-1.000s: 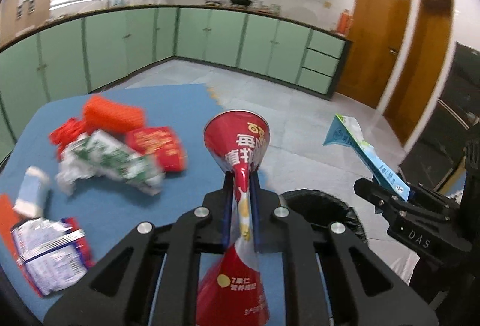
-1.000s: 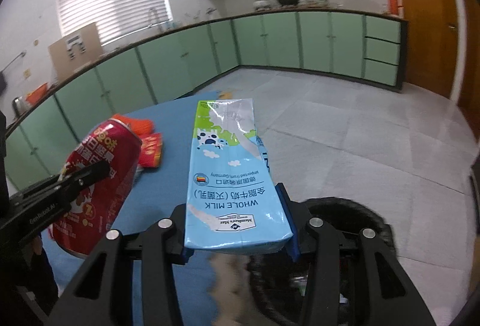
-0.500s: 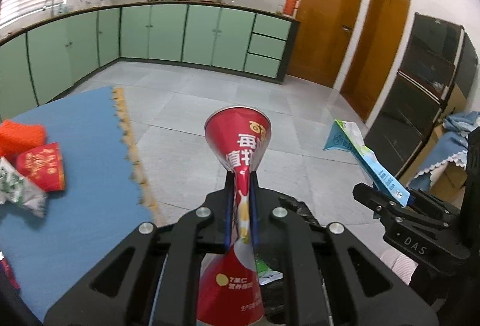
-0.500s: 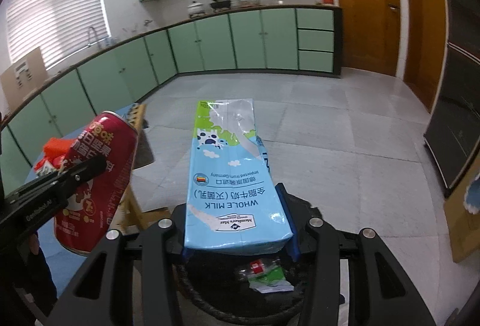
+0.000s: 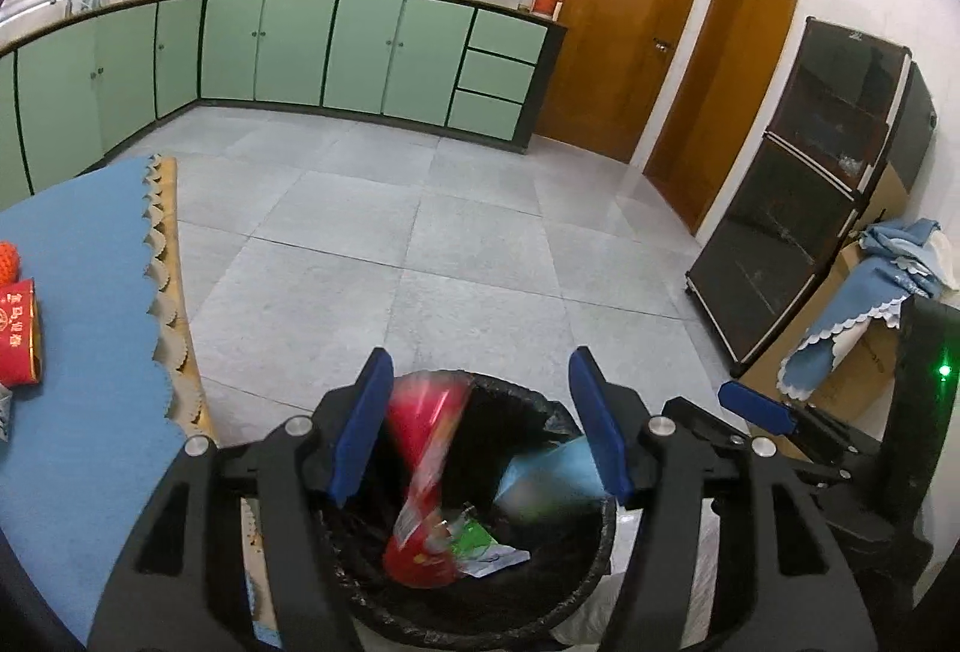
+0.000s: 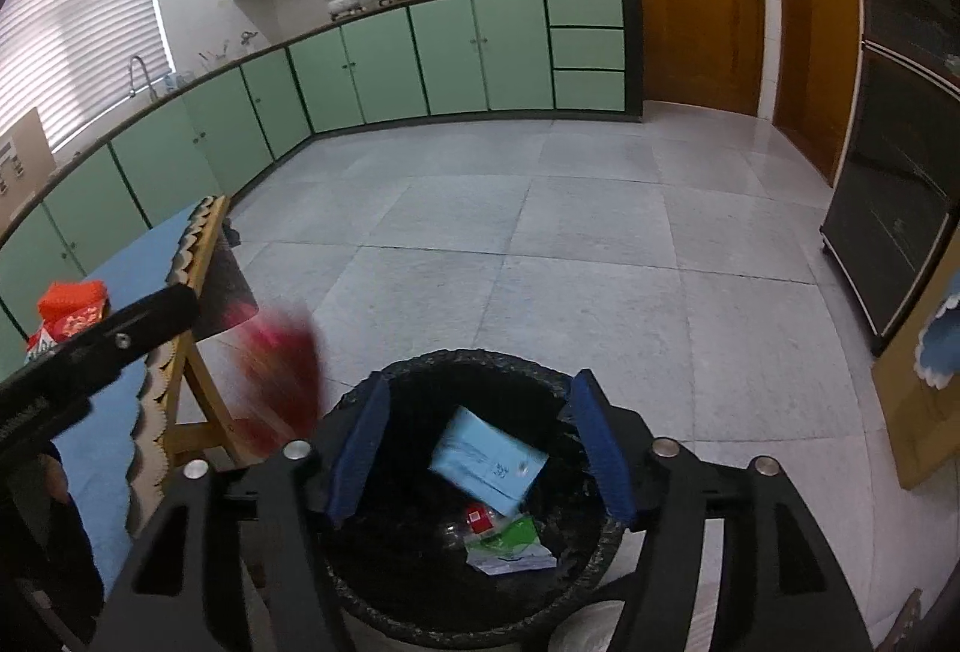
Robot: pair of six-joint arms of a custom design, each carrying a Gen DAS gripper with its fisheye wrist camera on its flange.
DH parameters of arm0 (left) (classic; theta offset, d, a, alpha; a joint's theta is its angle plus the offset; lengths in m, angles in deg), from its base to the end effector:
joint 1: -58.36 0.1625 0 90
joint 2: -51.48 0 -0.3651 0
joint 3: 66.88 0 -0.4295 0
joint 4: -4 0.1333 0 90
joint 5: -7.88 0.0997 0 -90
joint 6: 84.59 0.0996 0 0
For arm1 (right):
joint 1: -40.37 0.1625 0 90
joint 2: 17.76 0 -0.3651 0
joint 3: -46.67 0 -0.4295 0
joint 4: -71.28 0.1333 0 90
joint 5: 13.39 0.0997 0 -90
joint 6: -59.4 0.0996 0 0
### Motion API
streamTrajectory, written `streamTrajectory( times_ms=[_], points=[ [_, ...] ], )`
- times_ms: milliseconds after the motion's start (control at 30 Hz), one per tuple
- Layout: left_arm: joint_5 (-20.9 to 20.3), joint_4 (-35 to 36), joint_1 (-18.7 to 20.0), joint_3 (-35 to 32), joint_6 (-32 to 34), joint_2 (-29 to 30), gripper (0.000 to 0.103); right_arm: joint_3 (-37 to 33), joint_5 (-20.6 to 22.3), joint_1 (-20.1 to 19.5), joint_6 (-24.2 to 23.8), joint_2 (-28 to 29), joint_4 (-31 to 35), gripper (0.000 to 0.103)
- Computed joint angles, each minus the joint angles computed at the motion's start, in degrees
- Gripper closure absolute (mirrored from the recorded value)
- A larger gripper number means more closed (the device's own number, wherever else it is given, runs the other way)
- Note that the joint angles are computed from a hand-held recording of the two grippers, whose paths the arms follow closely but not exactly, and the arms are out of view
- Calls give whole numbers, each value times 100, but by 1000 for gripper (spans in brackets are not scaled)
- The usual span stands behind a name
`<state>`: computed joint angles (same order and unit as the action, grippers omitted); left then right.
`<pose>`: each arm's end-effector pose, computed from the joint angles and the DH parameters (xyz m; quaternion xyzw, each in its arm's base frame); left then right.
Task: Collect trash
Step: 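Carry the can and carton over the black bin and open both grippers, then move both tools back over the remaining trash on the table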
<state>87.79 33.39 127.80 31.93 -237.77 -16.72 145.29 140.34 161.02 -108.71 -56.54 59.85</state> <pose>-0.0232 -0.4911 0.1480 0.3658 0.8902 -0.2528 0.0989 0.2698 -0.3691 -0.0793 -0.0555 -0.8139 0.4600 0.3505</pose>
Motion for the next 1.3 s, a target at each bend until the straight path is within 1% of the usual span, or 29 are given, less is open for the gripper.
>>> streamTrajectory(
  times_ms=[133, 200, 367, 500, 600, 700, 800, 900, 1000, 1133, 1300],
  points=[
    [107, 66, 25, -23, -58, -83, 40, -8, 97, 83, -133, -24, -137, 29],
    [120, 34, 21, 14, -38, -180, 38, 0, 140, 139, -247, -42, -237, 20],
    [18, -117, 7, 240, 84, -730, 30, -97, 128, 355, -652, -29, -539, 10],
    [-218, -308, 75, 453, 243, -1309, 26, -307, -97, 528, -995, 95, -740, 6],
    [-475, -466, 250, 550, 437, -1794, 25, -583, -430, 634, -1245, 310, -810, 6],
    [-711, -532, 421, 558, 543, -2118, 24, -905, -711, 678, -1369, 568, -777, 6],
    [-943, -672, 681, 562, 699, -2465, 24, -1384, -1098, 717, -1485, 952, -636, 6],
    [-1190, -820, 935, 532, 817, -2752, 24, -1834, -1348, 761, -1620, 1301, -429, 6],
    [-1443, -1085, 1253, 530, 996, -3031, 24, -2568, -1605, 826, -1709, 1857, 0, 6],
    [-1621, -1125, 1678, 362, 1070, -3164, 23, -3337, -1833, 907, -1727, 2435, 512, 6],
    [-1702, -1073, 2154, 164, 971, -3134, 23, -4154, -2103, 1009, -1850, 3048, 994, 6]
  ],
)
